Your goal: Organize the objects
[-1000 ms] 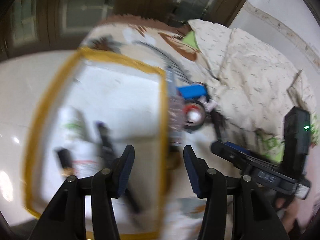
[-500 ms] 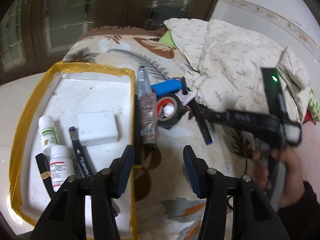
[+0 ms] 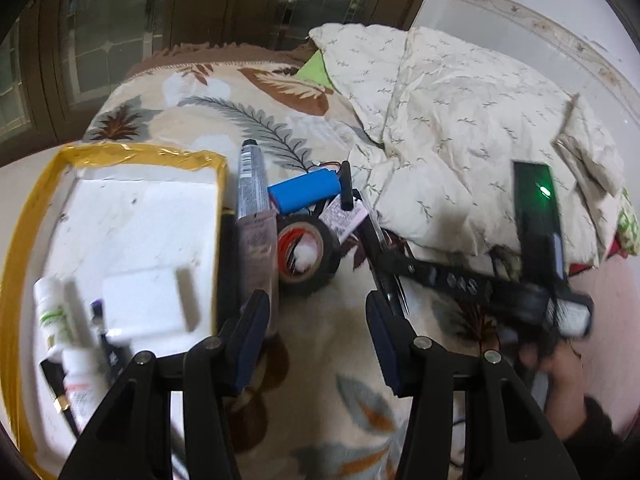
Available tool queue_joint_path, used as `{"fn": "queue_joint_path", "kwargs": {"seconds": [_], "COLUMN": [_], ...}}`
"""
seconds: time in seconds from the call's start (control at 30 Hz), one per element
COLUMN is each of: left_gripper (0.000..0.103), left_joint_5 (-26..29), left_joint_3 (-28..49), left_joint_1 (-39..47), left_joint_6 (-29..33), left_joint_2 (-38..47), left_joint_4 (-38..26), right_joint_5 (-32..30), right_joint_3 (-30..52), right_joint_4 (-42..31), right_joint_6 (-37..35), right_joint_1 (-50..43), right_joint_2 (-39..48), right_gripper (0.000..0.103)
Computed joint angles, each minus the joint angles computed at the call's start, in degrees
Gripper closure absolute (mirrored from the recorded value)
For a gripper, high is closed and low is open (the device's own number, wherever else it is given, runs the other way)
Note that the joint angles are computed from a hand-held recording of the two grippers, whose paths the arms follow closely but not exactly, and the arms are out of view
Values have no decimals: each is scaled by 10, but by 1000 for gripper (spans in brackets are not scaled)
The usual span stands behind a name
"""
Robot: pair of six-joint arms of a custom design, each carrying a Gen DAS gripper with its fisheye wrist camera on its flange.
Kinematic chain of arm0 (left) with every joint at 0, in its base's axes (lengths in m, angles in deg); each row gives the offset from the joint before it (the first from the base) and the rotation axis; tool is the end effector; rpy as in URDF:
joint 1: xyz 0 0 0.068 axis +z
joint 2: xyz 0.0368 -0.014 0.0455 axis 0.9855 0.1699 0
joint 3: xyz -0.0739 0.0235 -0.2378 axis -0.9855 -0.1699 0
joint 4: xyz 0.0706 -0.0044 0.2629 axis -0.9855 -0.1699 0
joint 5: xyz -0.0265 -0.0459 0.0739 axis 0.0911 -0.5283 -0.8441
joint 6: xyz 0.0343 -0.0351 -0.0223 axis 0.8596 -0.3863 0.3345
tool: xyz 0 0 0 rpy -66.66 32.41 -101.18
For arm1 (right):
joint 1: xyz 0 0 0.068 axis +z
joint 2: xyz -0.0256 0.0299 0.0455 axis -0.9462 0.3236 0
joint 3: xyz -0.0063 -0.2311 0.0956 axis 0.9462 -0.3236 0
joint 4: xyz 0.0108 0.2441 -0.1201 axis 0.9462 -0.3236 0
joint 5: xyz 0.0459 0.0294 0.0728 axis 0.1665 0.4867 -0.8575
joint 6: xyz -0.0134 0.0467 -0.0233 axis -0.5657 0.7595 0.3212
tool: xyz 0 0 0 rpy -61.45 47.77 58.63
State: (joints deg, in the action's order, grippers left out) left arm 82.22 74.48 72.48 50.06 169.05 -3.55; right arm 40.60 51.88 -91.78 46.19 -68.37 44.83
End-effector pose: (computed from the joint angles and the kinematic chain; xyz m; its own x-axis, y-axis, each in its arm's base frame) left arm 0.3085 -0.0603 0.2212 -0.7256 0.4109 -0.5521 0.6281 0.7231 -0.2874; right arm 0.2421 0.0182 0.1586 -0.7628 0.4952 -0.4158 0.3033 0.8420 0.4462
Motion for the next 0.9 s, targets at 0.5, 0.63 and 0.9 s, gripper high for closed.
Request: {"fn": "queue_joint_path", "kwargs": {"seconds": [0.5, 0.63, 0.9], "left_gripper": [90, 90, 91], "left_joint_5": [-23, 12, 20], "left_joint_3": [44, 20, -70], "left_joint_1": [-51, -29, 16], "left_joint_6": [-17, 12, 97], "left_joint_2": [76, 39, -52], "left_joint_4": [18, -16, -99], "right_joint_5": [29, 31, 54], "right_joint_3": [-31, -47, -80], "right_joint_4": [-42, -51, -86], "right_joint_6": [21, 43, 100], "right_joint_1": [39, 62, 152], "right_joint_2": [-66, -95, -155], "right_gripper": [98, 98, 98]}}
